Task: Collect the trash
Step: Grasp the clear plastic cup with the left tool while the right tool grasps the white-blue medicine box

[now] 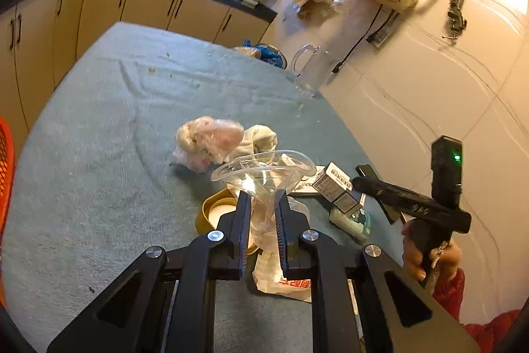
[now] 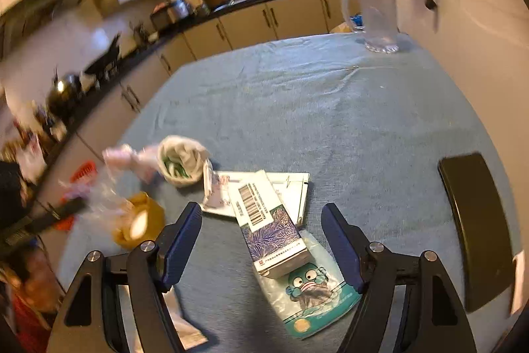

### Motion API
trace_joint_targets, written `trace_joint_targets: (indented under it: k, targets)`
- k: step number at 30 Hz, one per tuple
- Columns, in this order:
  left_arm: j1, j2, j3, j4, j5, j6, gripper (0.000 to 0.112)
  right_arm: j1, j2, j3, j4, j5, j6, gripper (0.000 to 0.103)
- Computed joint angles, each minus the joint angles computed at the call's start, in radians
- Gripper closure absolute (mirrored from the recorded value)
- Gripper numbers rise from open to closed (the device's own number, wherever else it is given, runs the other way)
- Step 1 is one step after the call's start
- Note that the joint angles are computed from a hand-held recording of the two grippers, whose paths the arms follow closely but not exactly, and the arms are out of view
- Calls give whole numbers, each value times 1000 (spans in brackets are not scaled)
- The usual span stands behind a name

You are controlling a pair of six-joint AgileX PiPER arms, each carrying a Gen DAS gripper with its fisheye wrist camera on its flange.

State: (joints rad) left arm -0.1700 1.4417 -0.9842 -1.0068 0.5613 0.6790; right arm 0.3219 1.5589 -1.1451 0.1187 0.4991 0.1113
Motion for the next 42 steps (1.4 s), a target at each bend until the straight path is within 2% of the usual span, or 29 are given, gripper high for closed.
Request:
trace_joint_targets:
  k: [5, 7, 8, 9, 11, 16, 21, 24, 31, 42]
  targets:
    - [-23, -41, 30, -6, -49, 36, 98, 75, 36, -13, -264, 28, 173, 26]
    - [-31, -44, 35, -3, -62, 43, 98, 110, 44, -11, -381, 38, 262, 39]
    - [-31, -50, 42, -3, -67, 46, 98, 122, 52, -15, -410, 49, 279, 58]
    - [-34, -56, 49, -11, -76, 60, 98, 132, 58, -18, -443, 60, 305, 64]
    - [-38, -64, 58, -17, -89, 78, 98, 149, 52, -7, -501, 58, 357, 66]
    - [-33, -91, 84, -63, -104, 142, 98, 171, -6, 24, -540, 28, 425, 66]
    - [-24, -123, 106, -93, -118, 180, 98, 182, -54, 37, -437, -43, 390, 66]
    - [-21, -146, 120, -83, -128, 181, 98, 204, -54, 28, -406, -56, 391, 66]
    - [23, -176, 149, -128, -103, 239, 98, 253, -21, -10, -331, -62, 369, 66]
    - [162, -251, 207, -192, -28, 309, 98, 332, 73, -127, -266, -32, 340, 66]
